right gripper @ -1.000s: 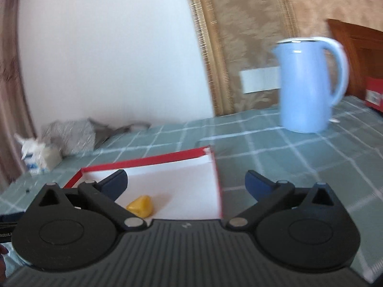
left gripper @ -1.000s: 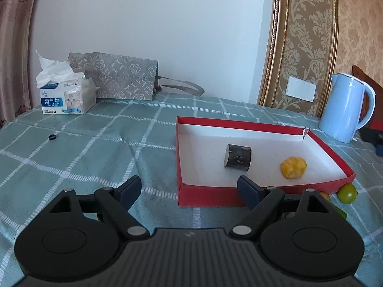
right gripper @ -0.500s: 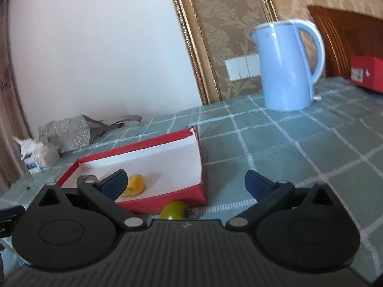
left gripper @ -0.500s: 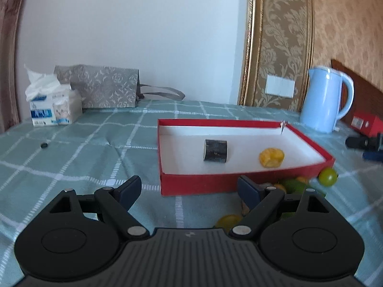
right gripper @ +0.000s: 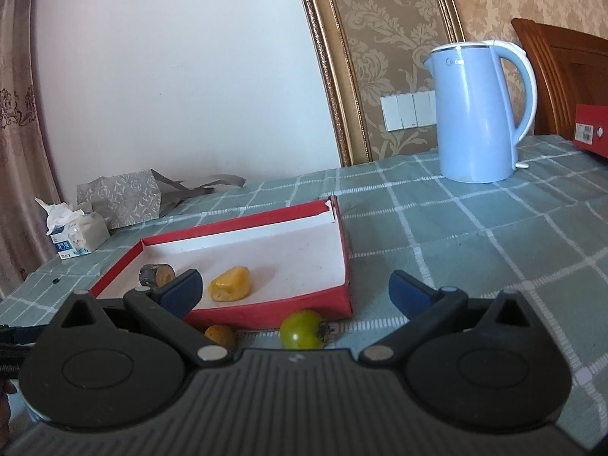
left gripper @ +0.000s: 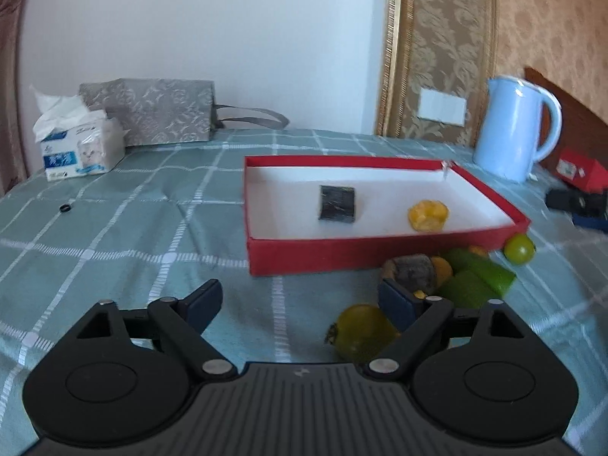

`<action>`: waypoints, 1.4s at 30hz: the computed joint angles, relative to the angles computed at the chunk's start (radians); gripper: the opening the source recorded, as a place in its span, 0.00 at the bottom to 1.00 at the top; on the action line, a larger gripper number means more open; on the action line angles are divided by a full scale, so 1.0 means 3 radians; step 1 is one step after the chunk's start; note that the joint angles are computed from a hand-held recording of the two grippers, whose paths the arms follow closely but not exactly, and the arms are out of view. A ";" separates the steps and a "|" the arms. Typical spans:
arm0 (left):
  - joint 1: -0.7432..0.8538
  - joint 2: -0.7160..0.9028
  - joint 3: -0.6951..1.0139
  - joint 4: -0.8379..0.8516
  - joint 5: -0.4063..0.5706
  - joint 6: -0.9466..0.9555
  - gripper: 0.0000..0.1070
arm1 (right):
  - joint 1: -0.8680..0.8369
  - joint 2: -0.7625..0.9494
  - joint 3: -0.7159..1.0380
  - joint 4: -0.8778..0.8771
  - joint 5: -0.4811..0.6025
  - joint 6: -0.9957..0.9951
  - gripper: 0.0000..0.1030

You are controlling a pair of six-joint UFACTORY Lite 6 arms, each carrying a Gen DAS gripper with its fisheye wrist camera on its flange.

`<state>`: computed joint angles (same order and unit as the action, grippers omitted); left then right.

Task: Organize fruits
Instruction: 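Close the left tool on the green tomato beside the cylinder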

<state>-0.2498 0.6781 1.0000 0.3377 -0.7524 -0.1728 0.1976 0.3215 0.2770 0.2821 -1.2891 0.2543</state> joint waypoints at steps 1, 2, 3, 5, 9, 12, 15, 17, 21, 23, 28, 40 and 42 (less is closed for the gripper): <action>-0.0015 -0.0018 -0.0037 0.0010 -0.0032 0.0058 0.85 | -0.0003 0.0000 -0.0002 -0.0011 -0.0003 0.0009 1.00; -0.0024 -0.0034 -0.0066 0.0038 -0.0049 0.0095 0.86 | -0.0005 0.0003 -0.0001 -0.0014 0.0000 0.0010 1.00; -0.0050 -0.0041 -0.0077 0.0019 -0.0029 0.0160 0.86 | -0.0002 0.0005 0.0001 -0.0011 0.0005 0.0009 1.00; -0.0107 -0.0051 -0.0103 -0.0119 -0.0033 0.0318 0.86 | -0.0002 0.0006 0.0007 -0.0013 0.0019 0.0004 1.00; -0.0131 -0.0028 -0.0039 -0.0213 0.0094 0.0382 0.87 | 0.0006 0.0011 0.0017 -0.0011 0.0034 -0.0007 1.00; -0.0056 -0.0061 -0.0024 0.0045 0.0208 0.0155 0.87 | -0.0003 0.0007 0.0027 -0.0017 0.0060 -0.0004 1.00; -0.0016 -0.0086 -0.0023 0.0196 0.0255 0.0082 0.86 | -0.0027 0.0010 0.0041 -0.0057 0.0099 0.0024 1.00; -0.0013 -0.0037 0.0052 0.0256 0.0287 -0.0017 0.86 | -0.0044 0.0020 0.0047 -0.0094 0.0110 0.0039 1.00; -0.0017 0.0126 0.0379 0.0486 0.0503 -0.0307 0.86 | 0.0000 0.0023 0.0110 -0.0002 0.0233 -0.0072 1.00; -0.0045 0.0193 0.0539 0.0571 0.0673 -0.0448 0.86 | -0.0002 0.0034 0.0138 -0.0017 0.0298 -0.0081 1.00; -0.0026 0.0121 0.0412 0.0534 0.0612 -0.0339 0.85 | -0.0026 0.0030 0.0130 -0.0044 0.0295 -0.0039 1.00; -0.0139 -0.0090 0.0124 0.0440 0.0522 -0.0126 0.39 | -0.0108 0.0046 0.0173 -0.0150 0.0383 0.0015 1.00; -0.0093 -0.0129 0.0095 0.0684 0.0518 -0.0405 0.32 | -0.0103 0.0053 0.0169 -0.0134 0.0383 0.0003 1.00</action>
<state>-0.2776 0.6395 1.0286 0.5430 -0.5971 -0.2943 0.1668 0.3373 0.3276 0.2419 -1.1741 0.2551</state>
